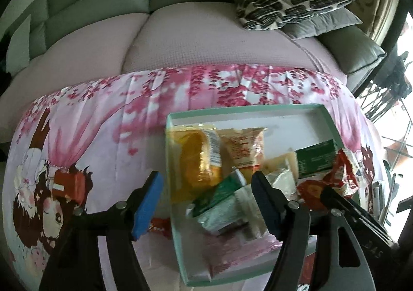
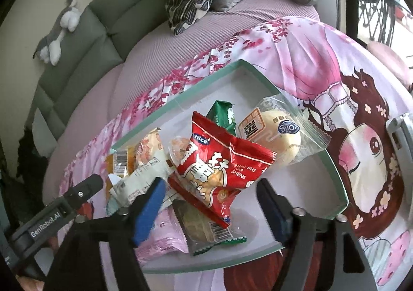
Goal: Organize snacks
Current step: 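Carry both bags over the tray and open both tools to release them, then move both open tools back toward the small red candy and brown box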
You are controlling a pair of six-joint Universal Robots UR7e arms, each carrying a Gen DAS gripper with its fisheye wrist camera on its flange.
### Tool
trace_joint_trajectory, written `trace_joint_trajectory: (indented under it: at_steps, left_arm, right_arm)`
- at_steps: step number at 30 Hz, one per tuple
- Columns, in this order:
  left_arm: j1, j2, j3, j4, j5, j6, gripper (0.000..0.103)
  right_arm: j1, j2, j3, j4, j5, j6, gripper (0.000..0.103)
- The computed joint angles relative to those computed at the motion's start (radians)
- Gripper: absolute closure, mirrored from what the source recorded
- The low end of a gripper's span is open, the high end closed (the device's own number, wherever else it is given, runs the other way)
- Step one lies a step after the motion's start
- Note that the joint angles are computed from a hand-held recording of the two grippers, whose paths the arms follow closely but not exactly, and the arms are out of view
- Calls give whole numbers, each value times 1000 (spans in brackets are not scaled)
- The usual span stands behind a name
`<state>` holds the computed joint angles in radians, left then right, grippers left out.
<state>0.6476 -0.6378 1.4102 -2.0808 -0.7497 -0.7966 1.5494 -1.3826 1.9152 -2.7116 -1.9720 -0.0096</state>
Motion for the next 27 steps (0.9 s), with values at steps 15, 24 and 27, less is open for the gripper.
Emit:
trace_joint_trajectory:
  at_steps: [15,24,27]
  left_arm:
    - [13,-98,130,-5,82,-104,7]
    - [25,-195,234,21,159,-253,2]
    - [31,-223,264,19,165,-285,2]
  right_arm:
    - [40,24,-3,-32,-69,-43,0]
    - [73,39,-2,-90,-132,-68,0]
    - [88,45,-1,-111,-150,-80,0]
